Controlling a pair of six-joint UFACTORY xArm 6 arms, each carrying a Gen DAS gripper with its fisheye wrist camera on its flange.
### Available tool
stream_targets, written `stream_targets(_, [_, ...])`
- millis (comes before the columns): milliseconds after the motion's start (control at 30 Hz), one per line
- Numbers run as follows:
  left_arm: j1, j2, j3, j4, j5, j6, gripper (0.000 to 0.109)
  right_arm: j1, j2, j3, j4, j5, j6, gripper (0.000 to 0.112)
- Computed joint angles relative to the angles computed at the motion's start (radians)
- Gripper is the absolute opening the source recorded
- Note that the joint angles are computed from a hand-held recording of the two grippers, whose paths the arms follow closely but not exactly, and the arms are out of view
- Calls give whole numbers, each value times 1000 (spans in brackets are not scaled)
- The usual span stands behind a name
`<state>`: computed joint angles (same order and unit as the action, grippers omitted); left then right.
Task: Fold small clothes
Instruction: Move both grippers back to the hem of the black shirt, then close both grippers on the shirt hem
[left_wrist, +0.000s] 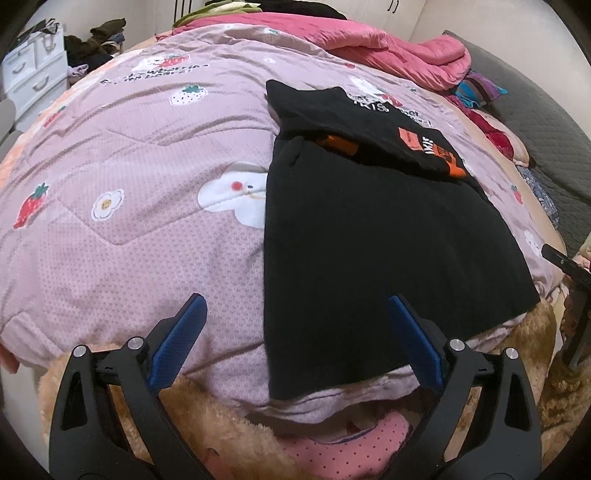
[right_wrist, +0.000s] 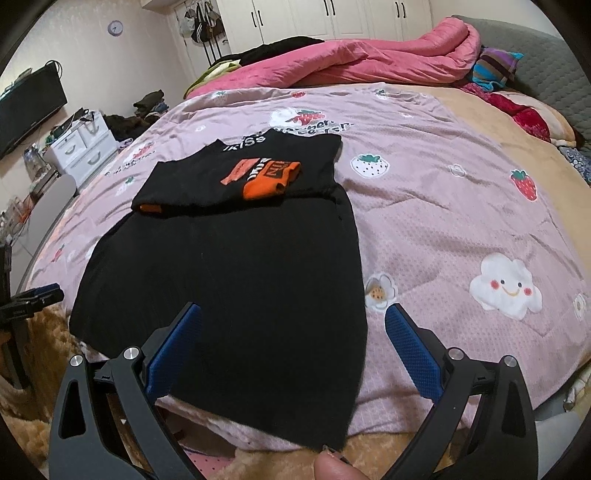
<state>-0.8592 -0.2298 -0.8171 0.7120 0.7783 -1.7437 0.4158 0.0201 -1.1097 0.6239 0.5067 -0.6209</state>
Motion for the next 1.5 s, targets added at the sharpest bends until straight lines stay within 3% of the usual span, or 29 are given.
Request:
stream_targets(67, [-1, 0, 5, -7, -12, 1, 88, 1, -13, 16, -13, -1, 3, 99])
stream_targets(200, [8, -10, 36, -26, -92, -3, 68, -1, -33, 43, -27, 11, -4, 99])
stream_targets(367, [12, 2, 53, -57, -167, 0, 67, -7, -57, 70, -26, 48, -12, 99])
stream_targets(533, [-9, 52, 2, -112, -67, 60, 67, -14, -58, 90, -34, 76, 4, 99])
stream_targets(900, [2, 79, 6, -126, -107, 59, 67, -31, -32, 96, -90, 108, 63, 97])
stream_targets(933, [3, 78, 8, -125, -110, 55, 67, -32, -29, 95, -86, 109, 62, 94])
stream_targets(1000, [4, 75, 10, -124, -112, 53, 67, -33, -28, 94, -93, 110, 71, 78])
stream_targets(1033, [3, 74, 11, -121, -114, 49, 66, -35, -27, 91, -85, 117, 64, 69])
stream_targets(1067, [5, 71, 14, -120, -119, 49, 66, -36, -25, 88, -70, 131, 46, 53])
stream_targets(1167, [11, 57, 36, -113, -146, 27, 66, -28, -29, 102, -109, 111, 51, 31])
stream_targets(1233, [17, 50, 47, -98, -161, -4, 59, -31, -31, 110, -102, 99, 48, 15])
stream_targets(1400, [44, 37, 89, -90, -238, -56, 28, -54, -45, 108, 11, 119, -36, 10])
stream_targets(1500, [51, 28, 105, -84, -265, -65, 25, -61, -60, 107, 74, 131, -96, 10])
